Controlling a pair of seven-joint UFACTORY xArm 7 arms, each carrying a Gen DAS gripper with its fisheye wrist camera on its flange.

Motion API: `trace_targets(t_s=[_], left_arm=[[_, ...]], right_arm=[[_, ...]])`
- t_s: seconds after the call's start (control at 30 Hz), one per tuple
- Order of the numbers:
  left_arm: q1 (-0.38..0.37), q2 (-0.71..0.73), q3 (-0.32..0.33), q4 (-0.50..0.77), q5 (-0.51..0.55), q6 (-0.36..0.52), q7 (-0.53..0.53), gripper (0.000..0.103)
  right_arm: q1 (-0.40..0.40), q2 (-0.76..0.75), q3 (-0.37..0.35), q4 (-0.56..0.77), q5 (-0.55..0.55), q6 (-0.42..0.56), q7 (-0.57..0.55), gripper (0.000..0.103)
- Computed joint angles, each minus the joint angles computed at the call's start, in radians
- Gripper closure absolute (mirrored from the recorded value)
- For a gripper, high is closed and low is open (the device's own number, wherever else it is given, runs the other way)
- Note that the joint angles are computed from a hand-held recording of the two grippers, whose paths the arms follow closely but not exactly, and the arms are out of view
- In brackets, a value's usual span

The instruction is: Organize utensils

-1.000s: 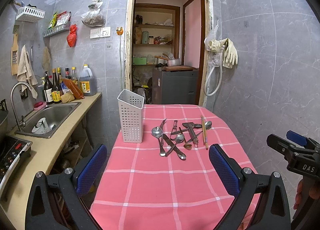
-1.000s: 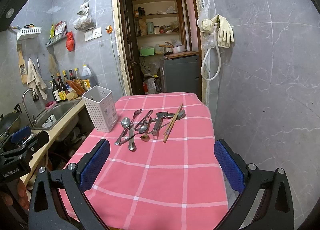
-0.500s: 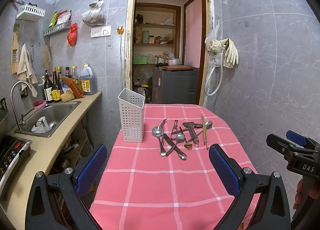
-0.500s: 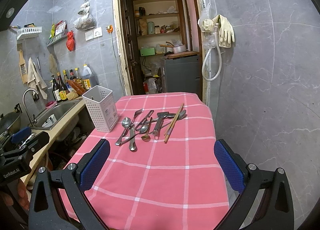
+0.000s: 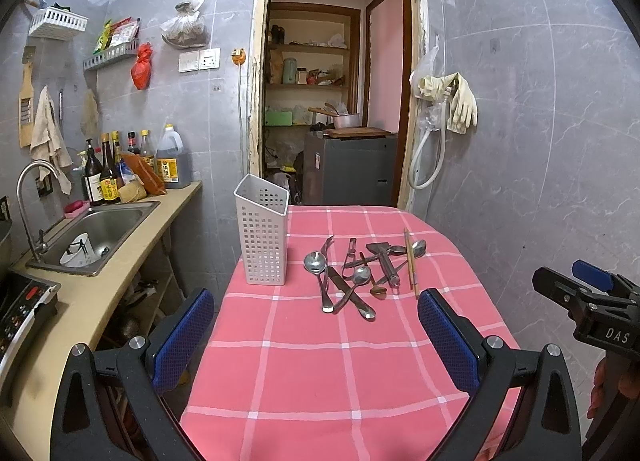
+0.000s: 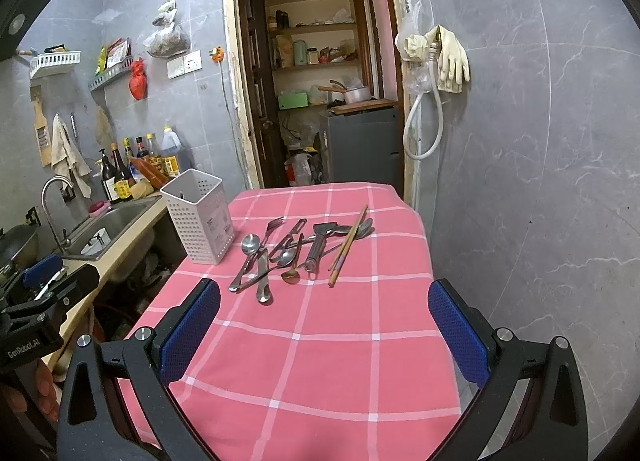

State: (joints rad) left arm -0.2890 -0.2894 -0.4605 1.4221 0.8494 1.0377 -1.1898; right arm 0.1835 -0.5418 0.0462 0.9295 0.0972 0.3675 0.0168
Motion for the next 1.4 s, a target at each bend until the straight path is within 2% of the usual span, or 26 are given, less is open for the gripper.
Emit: trace_targets(t_s=[0.03, 0.1, 0.23, 0.27, 0.3, 0.37, 0.4, 0.43, 0.57, 0.7, 0.73, 0.93, 0.97, 1.0, 1.07, 1.23, 1.3, 1.4], left_arm=[[0.0, 0.003, 0.002, 0.001, 0.0, -0.003, 0.001, 0.0], [0.001, 0.005, 0.009, -0.001, -0.002, -0.013, 0.005, 0.0], [0.002, 0.011, 0.027, -0.001, -0.01, -0.033, 0.022, 0.0], [0.003, 0.013, 0.032, -0.002, -0.013, -0.041, 0.026, 0.0], [0.004, 0.016, 0.037, -0.001, -0.017, -0.048, 0.031, 0.0], [0.006, 0.02, 0.048, -0.002, -0.024, -0.062, 0.044, 0.0], [0.008, 0.023, 0.055, -0.002, -0.029, -0.072, 0.052, 0.0], [0.009, 0.024, 0.062, -0.003, -0.034, -0.082, 0.061, 0.0], [0.019, 0.045, 0.095, 0.007, -0.057, -0.13, 0.111, 0.0], [0.03, 0.077, 0.137, 0.029, -0.088, -0.19, 0.175, 0.0], [0.034, 0.092, 0.148, 0.041, -0.093, -0.21, 0.194, 0.0], [0.037, 0.192, 0.209, 0.127, -0.104, -0.331, 0.281, 0.0], [0.035, 0.214, 0.221, 0.148, -0.11, -0.354, 0.298, 0.0], [0.031, 0.23, 0.233, 0.163, -0.115, -0.375, 0.313, 0.0], [0.023, 0.27, 0.255, 0.199, -0.108, -0.422, 0.335, 0.0], [-0.021, 0.366, 0.308, 0.3, -0.123, -0.473, 0.39, 0.0], [-0.04, 0.415, 0.331, 0.354, -0.131, -0.482, 0.397, 0.0], [-0.075, 0.471, 0.364, 0.414, -0.143, -0.478, 0.404, 0.0]], right_arm=[[-0.016, 0.003, 0.023, 0.0, -0.011, -0.002, 0.025, 0.001], [-0.004, 0.015, 0.004, 0.011, -0.008, -0.002, 0.01, 0.001], [-0.026, 0.046, 0.03, 0.036, -0.028, -0.002, 0.046, 0.001], [-0.017, 0.042, 0.017, 0.033, -0.023, -0.001, 0.035, 0.001], [-0.038, 0.06, 0.042, 0.045, -0.039, -0.005, 0.065, 0.001], [-0.029, 0.065, 0.029, 0.052, -0.037, -0.001, 0.058, 0.001], [-0.056, 0.091, 0.058, 0.073, -0.059, -0.003, 0.097, 0.001], [-0.049, 0.09, 0.051, 0.073, -0.059, -0.002, 0.093, 0.001], [-0.09, 0.16, 0.093, 0.136, -0.119, -0.002, 0.178, 0.001], [-0.113, 0.206, 0.12, 0.184, -0.189, 0.001, 0.262, 0.001], [-0.139, 0.242, 0.146, 0.223, -0.233, -0.002, 0.311, 0.001], [-0.158, 0.319, 0.171, 0.331, -0.392, 0.013, 0.455, 0.001], [-0.138, 0.318, 0.155, 0.332, -0.404, 0.021, 0.464, 0.001], [-0.161, 0.354, 0.176, 0.374, -0.457, 0.02, 0.501, 0.001], [-0.154, 0.384, 0.168, 0.411, -0.509, 0.026, 0.543, 0.001], [-0.112, 0.453, 0.115, 0.493, -0.55, 0.033, 0.57, 0.001], [-0.098, 0.498, 0.093, 0.545, -0.56, 0.031, 0.557, 0.001], [-0.075, 0.548, 0.055, 0.594, -0.513, 0.009, 0.488, 0.001]])
